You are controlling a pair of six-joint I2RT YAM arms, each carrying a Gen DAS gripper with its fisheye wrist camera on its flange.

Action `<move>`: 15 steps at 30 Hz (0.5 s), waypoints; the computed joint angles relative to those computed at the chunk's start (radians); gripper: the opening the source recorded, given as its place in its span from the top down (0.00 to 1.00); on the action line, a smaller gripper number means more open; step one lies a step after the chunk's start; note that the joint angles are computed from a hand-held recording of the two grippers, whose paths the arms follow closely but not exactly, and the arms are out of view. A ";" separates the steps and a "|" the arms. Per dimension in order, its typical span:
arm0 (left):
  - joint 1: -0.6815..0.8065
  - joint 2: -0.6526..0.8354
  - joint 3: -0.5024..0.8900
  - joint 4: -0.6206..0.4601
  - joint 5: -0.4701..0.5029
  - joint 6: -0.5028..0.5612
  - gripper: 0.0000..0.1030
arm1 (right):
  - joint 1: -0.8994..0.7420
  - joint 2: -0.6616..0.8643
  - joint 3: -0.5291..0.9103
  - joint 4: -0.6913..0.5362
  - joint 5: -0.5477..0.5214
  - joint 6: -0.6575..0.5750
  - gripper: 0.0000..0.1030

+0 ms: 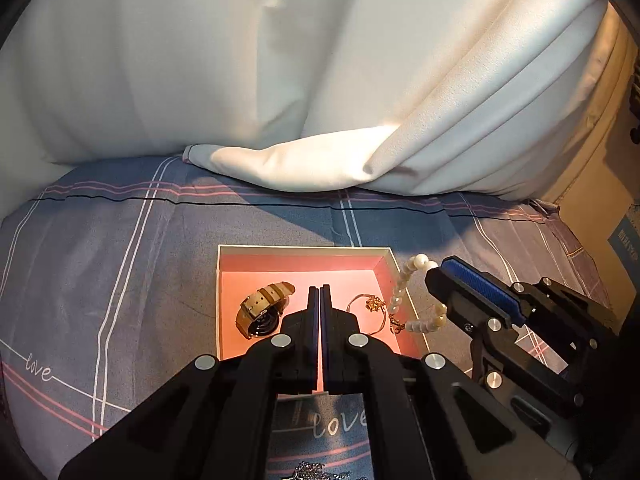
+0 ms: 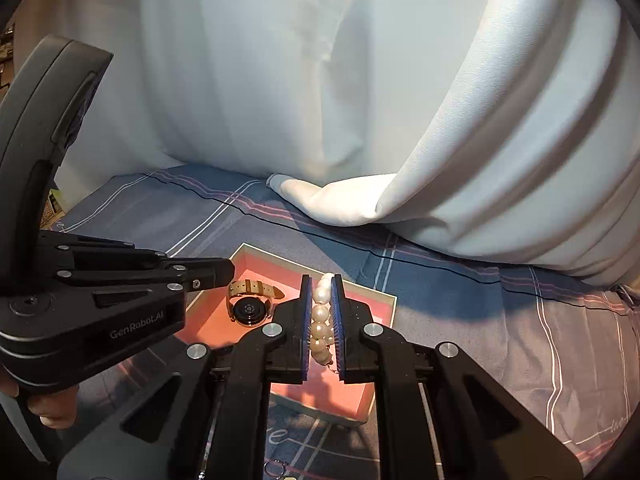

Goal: Organize jewelry

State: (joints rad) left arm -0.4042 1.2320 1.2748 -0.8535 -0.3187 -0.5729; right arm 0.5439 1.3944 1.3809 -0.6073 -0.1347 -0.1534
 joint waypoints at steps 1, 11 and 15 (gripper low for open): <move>0.011 0.016 0.013 -0.001 0.007 0.002 0.99 | 0.001 0.017 0.010 0.001 0.002 0.004 0.90; 0.041 0.084 -0.007 0.015 0.027 -0.005 0.99 | 0.002 0.109 0.031 -0.017 0.007 0.017 0.90; 0.043 0.095 -0.010 0.017 0.034 -0.007 0.99 | -0.012 0.123 0.037 -0.029 0.000 0.014 0.90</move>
